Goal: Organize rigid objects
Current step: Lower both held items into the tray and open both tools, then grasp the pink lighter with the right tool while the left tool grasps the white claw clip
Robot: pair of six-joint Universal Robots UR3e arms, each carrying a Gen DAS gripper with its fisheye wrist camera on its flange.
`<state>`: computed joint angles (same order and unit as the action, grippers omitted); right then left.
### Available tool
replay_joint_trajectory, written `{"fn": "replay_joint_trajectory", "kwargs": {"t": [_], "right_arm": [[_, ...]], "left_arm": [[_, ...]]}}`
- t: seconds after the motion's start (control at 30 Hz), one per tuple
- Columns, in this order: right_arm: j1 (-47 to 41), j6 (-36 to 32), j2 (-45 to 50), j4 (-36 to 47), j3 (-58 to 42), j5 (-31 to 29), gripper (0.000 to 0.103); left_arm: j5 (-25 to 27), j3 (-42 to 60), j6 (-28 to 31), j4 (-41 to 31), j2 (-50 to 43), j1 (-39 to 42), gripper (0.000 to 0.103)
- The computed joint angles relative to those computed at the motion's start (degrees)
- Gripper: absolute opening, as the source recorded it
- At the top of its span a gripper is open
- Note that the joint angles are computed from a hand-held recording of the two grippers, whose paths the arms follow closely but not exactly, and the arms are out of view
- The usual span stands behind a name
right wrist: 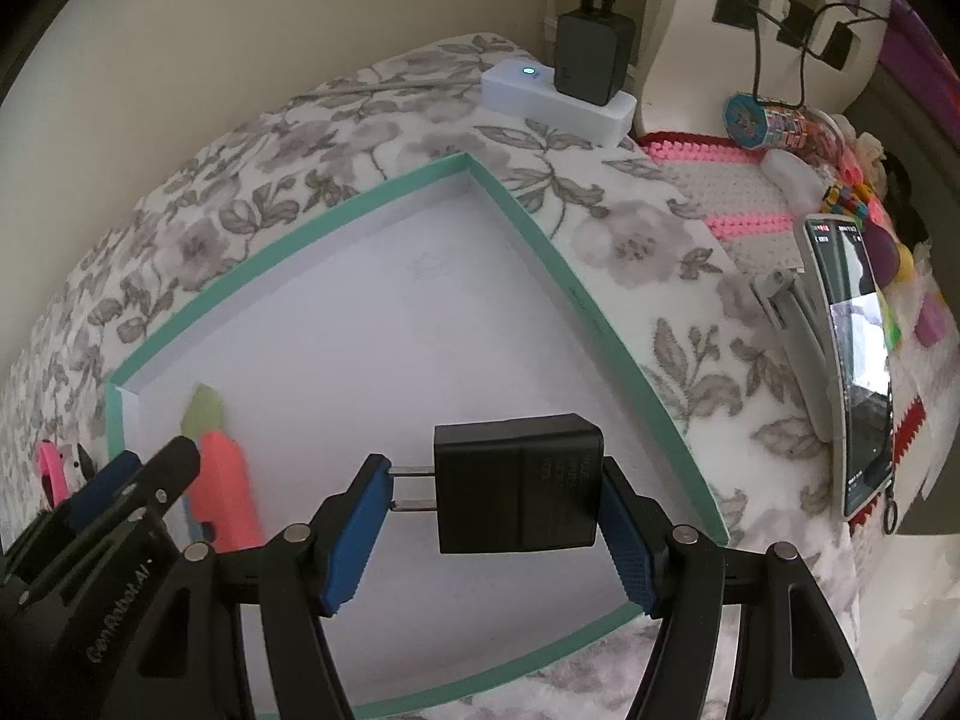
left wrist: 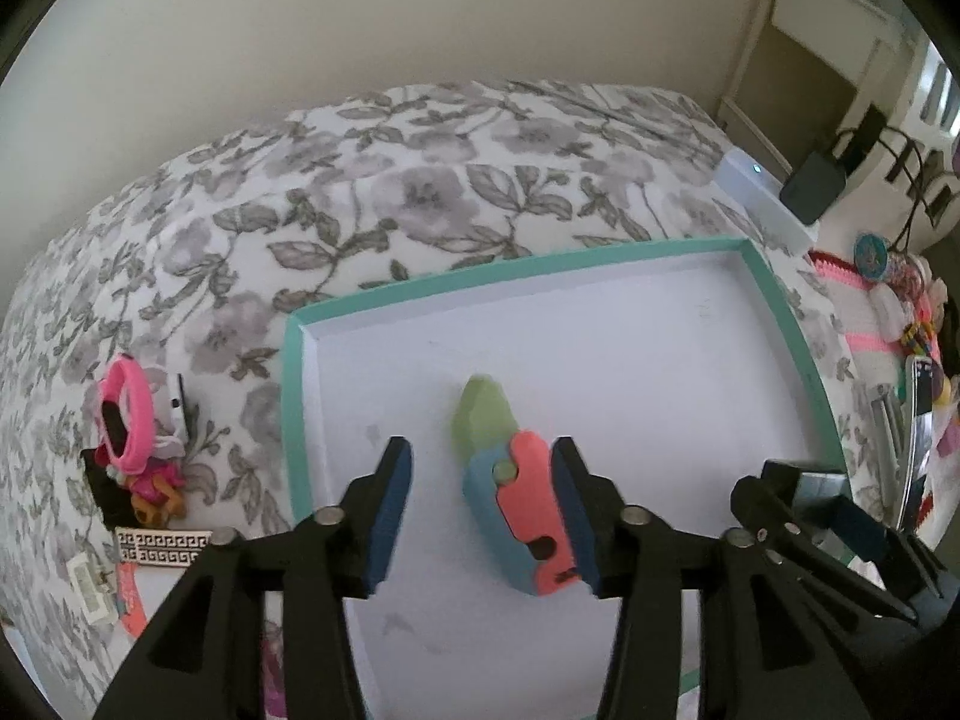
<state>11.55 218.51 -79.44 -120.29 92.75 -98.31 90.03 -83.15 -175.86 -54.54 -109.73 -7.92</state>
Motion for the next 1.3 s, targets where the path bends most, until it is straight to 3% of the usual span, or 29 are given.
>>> {"fn": "replay_joint_trajectory", "kwargs": {"t": [0.13,0.27,0.37,0.57,0.63,0.67,0.7,0.73,0.93,1.07,1.3], "right_arm": [[0.7,-0.1,-0.1,-0.1,-0.4,-0.8,0.074],[1.5,-0.4,-0.5,-0.7,-0.9,-1.7,0.081],[2.2,-0.3,-0.7,-0.8,-1.4,-1.7,0.081],[4.6,-0.9,-0.4,-2.8,-2.9,0.3,0.081],[5.8,-1.2,0.0,-4.1,-3.5,1.0,0.087],[6.5,-1.4,0.4,-5.1,-4.0,1.4,0.089],[7.0,-1.4,0.8,-6.0,-4.2,1.6,0.099],[7.5,-1.3,1.2,-6.5,-4.6,1.8,0.103],[12.9,-2.3,6.4,-7.6,-11.2,1.1,0.103],[16.4,-4.6,11.2,-6.5,-18.6,1.2,0.103],[21.6,-8.5,22.3,-3.6,-34.0,6.4,0.103]], "left_arm": [[0.3,-2.4,-1.1,1.2,2.8,1.4,0.068],[-1.7,-6.1,-1.6,2.4,7.1,4.5,0.072],[-2.3,-8.9,-1.2,3.1,10.9,7.7,0.088],[-6.2,-13.4,0.0,1.5,20.2,19.5,0.091],[-7.4,-15.3,0.5,1.4,23.1,23.7,0.092],[-8.4,-16.4,0.9,1.1,24.6,26.2,0.097],[-9.7,-17.1,1.4,0.5,26.0,29.1,0.103],[-11.0,-17.8,1.9,0.2,27.1,31.6,0.103],[-17.6,-19.6,7.8,-1.3,31.4,45.6,0.103],[-19.7,-18.9,13.3,-2.9,31.4,52.5,0.103],[-19.5,-17.2,19.9,-7.3,29.3,59.1,0.103]]}}
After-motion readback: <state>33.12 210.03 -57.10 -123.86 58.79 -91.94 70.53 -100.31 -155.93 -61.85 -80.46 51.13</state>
